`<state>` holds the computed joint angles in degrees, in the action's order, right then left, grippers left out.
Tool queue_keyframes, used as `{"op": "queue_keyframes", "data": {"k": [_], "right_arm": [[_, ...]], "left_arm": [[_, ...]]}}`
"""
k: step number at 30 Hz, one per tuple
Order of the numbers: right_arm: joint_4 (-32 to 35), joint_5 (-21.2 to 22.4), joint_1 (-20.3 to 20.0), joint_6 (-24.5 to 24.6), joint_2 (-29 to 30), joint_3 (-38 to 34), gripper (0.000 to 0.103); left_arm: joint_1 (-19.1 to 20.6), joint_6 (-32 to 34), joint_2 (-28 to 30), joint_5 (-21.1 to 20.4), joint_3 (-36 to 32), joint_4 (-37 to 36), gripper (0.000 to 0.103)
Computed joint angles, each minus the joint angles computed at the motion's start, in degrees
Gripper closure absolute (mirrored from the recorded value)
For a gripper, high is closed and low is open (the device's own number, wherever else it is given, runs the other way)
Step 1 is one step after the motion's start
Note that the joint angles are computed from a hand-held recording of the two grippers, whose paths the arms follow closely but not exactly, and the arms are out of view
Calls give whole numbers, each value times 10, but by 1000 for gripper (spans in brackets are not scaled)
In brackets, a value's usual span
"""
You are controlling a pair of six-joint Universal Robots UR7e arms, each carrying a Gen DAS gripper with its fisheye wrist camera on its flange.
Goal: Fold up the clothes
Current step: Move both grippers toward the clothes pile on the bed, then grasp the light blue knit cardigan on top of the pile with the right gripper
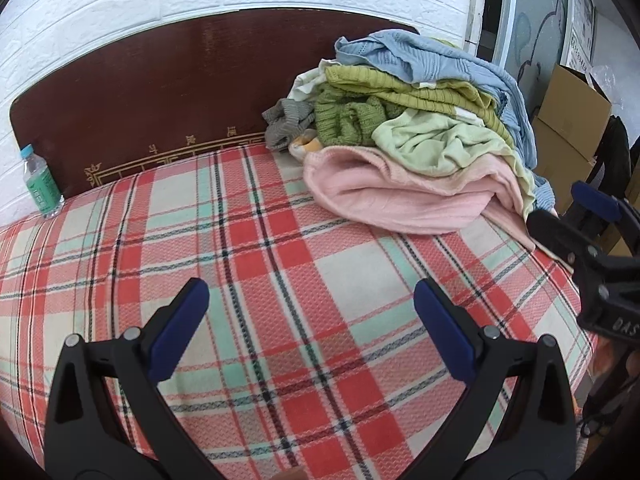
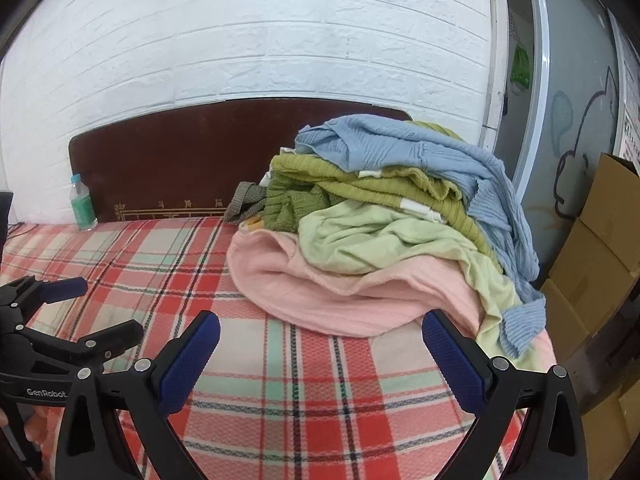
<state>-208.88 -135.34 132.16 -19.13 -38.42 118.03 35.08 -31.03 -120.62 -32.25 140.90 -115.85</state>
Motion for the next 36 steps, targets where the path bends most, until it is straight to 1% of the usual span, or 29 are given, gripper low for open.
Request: {"op": "queue_keyframes", "data": {"k": [6, 8, 9, 12, 14, 15, 16, 18, 21, 22, 23, 25, 26, 27, 28, 29, 30, 31, 32, 33, 34, 36], "right_arm": [[-10, -6, -25, -91, 4, -57, 0], [7, -2, -35, -119, 7, -85, 0], [5, -5, -40, -139, 15, -103, 0], [35, -7, -51, -181, 33, -159, 0], [52, 2, -58, -216, 46, -194, 1], [47, -7, -61, -246, 63, -220, 1], [55, -12, -64, -260, 74, -239, 0], [93, -19, -73, -273, 92, -279, 3], [115, -22, -84, -311, 121, -326, 6], [123, -29, -88, -323, 131, -344, 10], [131, -35, -91, -336, 142, -360, 17], [143, -38, -96, -348, 153, -379, 21], [138, -41, -97, -360, 159, -387, 27], [139, -40, -99, -363, 159, -390, 31], [147, -35, -101, -352, 153, -387, 39], [156, -27, -103, -341, 146, -382, 50], [164, -10, -105, -322, 134, -372, 57], [171, 5, -107, -308, 123, -364, 71], [168, 14, -107, -308, 117, -359, 81], [166, 24, -106, -309, 111, -355, 86], [164, 33, -106, -309, 106, -351, 95], [159, 51, -105, -309, 94, -343, 94]], "left_arm": [[15, 78, 79, 2, -13, -126, 0], [24, 102, 110, -1, -22, -168, 0], [29, 114, 124, -4, -27, -190, 0], [46, 152, 171, -13, -46, -254, 0], [54, 174, 196, -12, -56, -288, 0], [59, 186, 209, -12, -61, -305, 0], [64, 193, 218, -12, -65, -316, 0], [74, 207, 236, -13, -74, -338, 0], [92, 226, 258, -19, -85, -364, 0], [98, 232, 265, -22, -89, -373, 0], [104, 240, 270, -26, -92, -382, 0], [117, 254, 281, -34, -98, -400, 0], [122, 259, 286, -37, -101, -407, 0], [127, 264, 290, -39, -104, -414, 0], [132, 268, 295, -42, -107, -420, 0], [137, 271, 297, -47, -109, -426, 0], [142, 274, 299, -52, -110, -432, 0], [145, 278, 301, -53, -111, -436, 0], [148, 282, 304, -53, -111, -444, 0], [151, 285, 307, -56, -112, -448, 0], [155, 288, 310, -59, -113, -452, 0], [161, 291, 315, -68, -116, -458, 0]]}}
